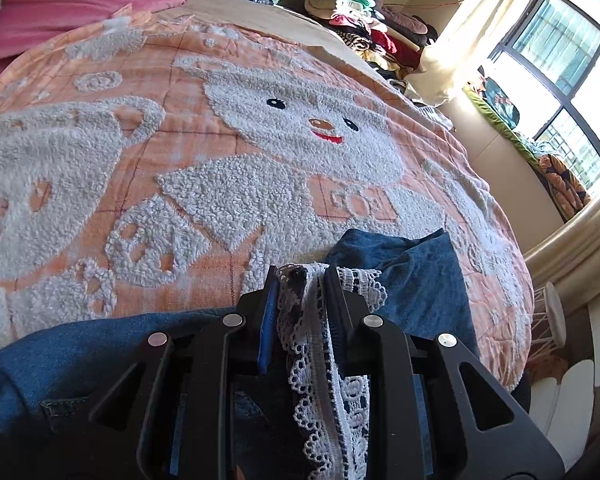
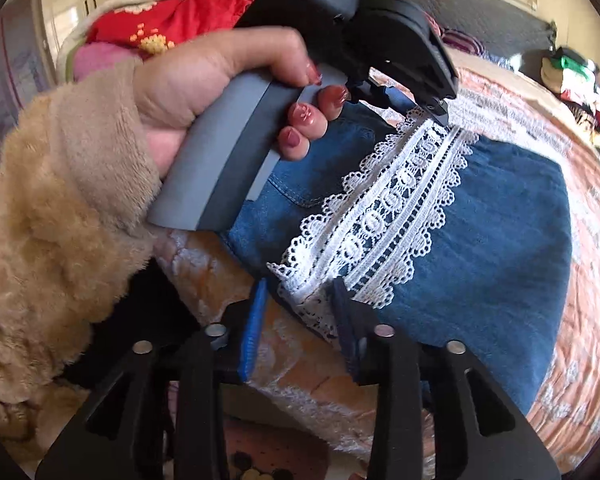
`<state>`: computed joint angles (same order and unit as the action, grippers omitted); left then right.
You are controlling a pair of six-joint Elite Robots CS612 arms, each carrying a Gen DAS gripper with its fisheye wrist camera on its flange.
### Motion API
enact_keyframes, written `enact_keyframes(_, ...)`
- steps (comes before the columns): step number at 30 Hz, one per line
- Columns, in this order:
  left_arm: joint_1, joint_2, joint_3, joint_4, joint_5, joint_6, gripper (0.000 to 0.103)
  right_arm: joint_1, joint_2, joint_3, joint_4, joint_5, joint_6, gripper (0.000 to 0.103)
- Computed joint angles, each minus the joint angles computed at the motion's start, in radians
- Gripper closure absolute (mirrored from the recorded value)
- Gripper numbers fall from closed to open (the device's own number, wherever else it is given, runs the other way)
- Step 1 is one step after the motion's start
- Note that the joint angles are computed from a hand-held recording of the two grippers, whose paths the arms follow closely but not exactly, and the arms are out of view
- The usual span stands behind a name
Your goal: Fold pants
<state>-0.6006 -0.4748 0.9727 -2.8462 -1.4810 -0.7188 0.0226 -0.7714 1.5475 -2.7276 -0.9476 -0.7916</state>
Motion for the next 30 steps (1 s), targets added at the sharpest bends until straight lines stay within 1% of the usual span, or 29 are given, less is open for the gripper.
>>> enact_keyframes(1,0.000,-0.001,0.003,-0.007,0.000,-0.001,0.087,-0.009,-0.002,-0.003,0.024,0.029,0.011,0.062)
enact_keyframes(3,0.001,-0.002,0.013,-0.031,-0.001,-0.005,0.087,-0.029,-0.009,-0.007,0.055,0.080,0.038,0.061)
enact_keyframes(5,0.000,-0.008,0.027,-0.057,0.000,-0.004,0.087,-0.049,-0.014,-0.002,0.046,0.113,0.080,0.059)
enact_keyframes(6,-0.001,-0.012,0.034,-0.066,0.005,-0.003,0.086,-0.059,-0.016,0.000,0.030,0.115,0.110,0.057)
enact_keyframes(7,-0.003,-0.018,0.043,-0.075,0.011,-0.003,0.086,-0.067,-0.018,0.005,0.005,0.108,0.141,0.054)
enact_keyframes(10,-0.011,-0.039,0.073,-0.102,0.042,0.008,0.085,-0.087,-0.024,0.028,-0.082,0.066,0.227,0.054)
enact_keyframes(11,-0.015,-0.048,0.085,-0.107,0.055,0.016,0.083,-0.092,-0.020,0.025,-0.096,0.056,0.250,0.054)
enact_keyframes(13,-0.024,-0.065,0.112,-0.122,0.069,0.034,0.075,-0.100,-0.009,0.013,-0.120,0.036,0.290,0.054)
enact_keyframes(14,-0.030,-0.074,0.125,-0.125,0.076,0.046,0.074,-0.104,-0.003,0.005,-0.122,0.032,0.300,0.054)
enact_keyframes(16,-0.045,-0.092,0.152,-0.119,0.102,0.074,0.073,-0.108,0.005,-0.004,-0.122,0.029,0.309,0.054)
enact_keyframes(18,-0.059,-0.108,0.179,-0.124,0.114,0.100,0.072,-0.105,0.008,-0.006,-0.117,0.021,0.311,0.054)
enact_keyframes(22,-0.085,-0.128,0.221,-0.126,0.114,0.121,0.072,-0.105,0.013,-0.005,-0.088,0.012,0.298,0.053)
enact_keyframes(23,-0.093,-0.132,0.227,-0.108,0.134,0.130,0.072,-0.104,0.013,-0.006,-0.072,0.008,0.293,0.050)
enact_keyframes(24,-0.101,-0.135,0.232,-0.090,0.146,0.142,0.072,-0.102,0.013,-0.009,-0.057,0.003,0.289,0.050)
enact_keyframes(26,-0.112,-0.137,0.238,-0.056,0.163,0.157,0.072,-0.103,0.013,-0.006,-0.049,-0.008,0.287,0.049)
enact_keyframes(28,-0.122,-0.139,0.246,-0.035,0.163,0.175,0.072,-0.103,0.015,-0.007,-0.035,-0.022,0.283,0.049)
enact_keyframes(30,-0.131,-0.138,0.246,0.007,0.186,0.186,0.072,-0.107,0.015,-0.005,-0.027,-0.030,0.287,0.049)
